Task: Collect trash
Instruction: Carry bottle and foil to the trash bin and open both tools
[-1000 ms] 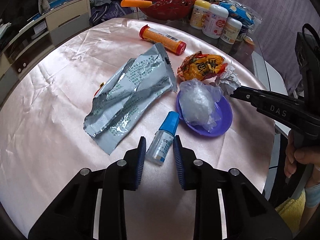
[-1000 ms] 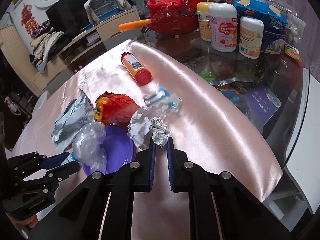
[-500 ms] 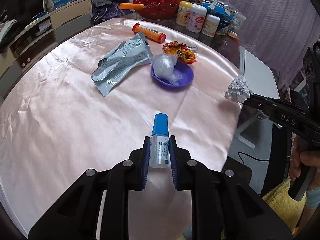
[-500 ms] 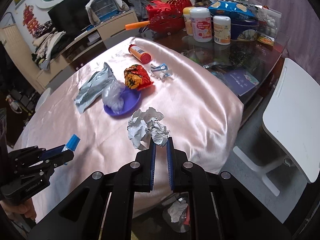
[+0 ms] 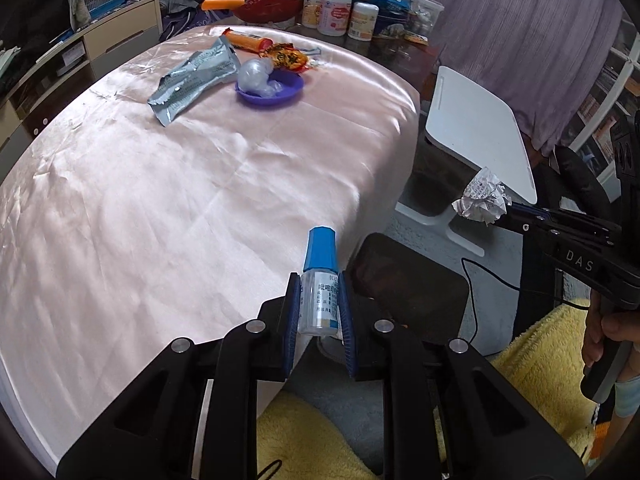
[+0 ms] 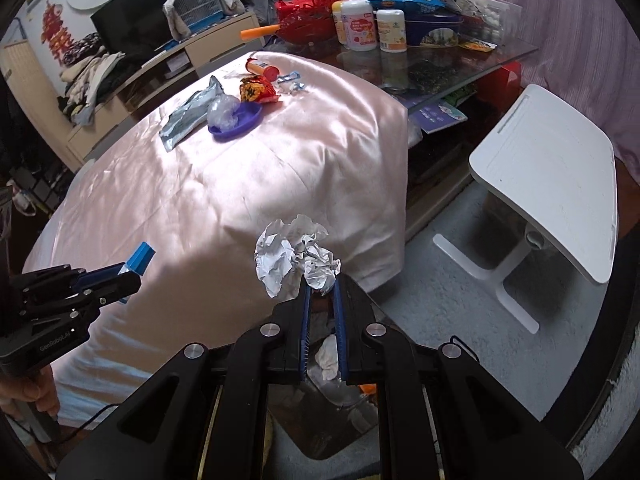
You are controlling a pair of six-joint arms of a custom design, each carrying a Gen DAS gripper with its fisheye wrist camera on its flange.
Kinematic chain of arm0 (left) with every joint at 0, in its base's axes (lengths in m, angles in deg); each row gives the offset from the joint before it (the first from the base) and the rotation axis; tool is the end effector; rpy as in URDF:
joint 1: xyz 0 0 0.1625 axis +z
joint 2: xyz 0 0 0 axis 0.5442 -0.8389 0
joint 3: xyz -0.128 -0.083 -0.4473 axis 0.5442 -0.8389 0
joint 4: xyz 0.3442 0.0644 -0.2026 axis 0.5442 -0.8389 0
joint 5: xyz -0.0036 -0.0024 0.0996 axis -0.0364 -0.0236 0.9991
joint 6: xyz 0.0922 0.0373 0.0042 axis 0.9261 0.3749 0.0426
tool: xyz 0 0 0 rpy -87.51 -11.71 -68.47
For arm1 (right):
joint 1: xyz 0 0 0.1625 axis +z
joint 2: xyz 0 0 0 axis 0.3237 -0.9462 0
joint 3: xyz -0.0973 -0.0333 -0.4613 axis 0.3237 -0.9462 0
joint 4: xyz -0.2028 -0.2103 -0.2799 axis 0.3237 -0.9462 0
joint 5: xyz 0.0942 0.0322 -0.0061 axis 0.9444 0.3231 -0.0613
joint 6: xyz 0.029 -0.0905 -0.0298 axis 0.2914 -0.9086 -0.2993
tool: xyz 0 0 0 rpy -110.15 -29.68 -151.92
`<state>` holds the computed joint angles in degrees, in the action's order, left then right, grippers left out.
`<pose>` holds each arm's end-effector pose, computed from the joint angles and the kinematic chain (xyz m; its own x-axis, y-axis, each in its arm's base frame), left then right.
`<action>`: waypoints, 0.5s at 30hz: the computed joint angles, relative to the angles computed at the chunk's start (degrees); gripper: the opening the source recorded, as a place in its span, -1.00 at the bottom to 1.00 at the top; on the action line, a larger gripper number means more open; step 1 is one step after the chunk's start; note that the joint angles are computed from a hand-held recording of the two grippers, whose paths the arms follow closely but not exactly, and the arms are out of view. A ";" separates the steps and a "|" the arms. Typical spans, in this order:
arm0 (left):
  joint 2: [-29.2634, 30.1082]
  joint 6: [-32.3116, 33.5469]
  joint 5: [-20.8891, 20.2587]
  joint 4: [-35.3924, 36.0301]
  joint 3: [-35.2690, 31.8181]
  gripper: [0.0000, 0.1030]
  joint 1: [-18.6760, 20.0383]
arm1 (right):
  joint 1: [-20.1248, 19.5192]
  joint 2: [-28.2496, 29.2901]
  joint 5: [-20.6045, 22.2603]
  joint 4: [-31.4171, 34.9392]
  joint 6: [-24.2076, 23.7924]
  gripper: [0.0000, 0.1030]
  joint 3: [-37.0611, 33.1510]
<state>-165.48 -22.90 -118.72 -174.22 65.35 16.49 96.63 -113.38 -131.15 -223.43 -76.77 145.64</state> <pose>-0.0501 -0.3816 0.2904 -0.7835 -0.1129 -0.6110 0.2434 0.8490 -0.4690 0.3309 -0.4766 0.0016 -0.7398 -0.5094 0.4395 -0.6193 0.7708 -0.1492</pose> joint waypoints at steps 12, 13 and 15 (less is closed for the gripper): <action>8.07 0.47 -5.29 -9.79 3.23 -0.66 0.07 | -2.36 -1.47 -0.87 -5.63 0.88 -0.76 7.26; 8.95 0.71 -5.87 -10.87 3.37 -0.66 0.35 | -2.58 -1.36 -0.98 -5.64 0.97 -0.76 7.55; 10.67 1.62 -7.34 -13.69 3.80 -0.66 1.04 | -3.07 -1.10 -1.13 -5.55 1.20 -0.76 8.04</action>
<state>-154.81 -21.27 -126.07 -187.92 69.15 17.54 93.56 -114.48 -132.28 -228.98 -75.57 153.68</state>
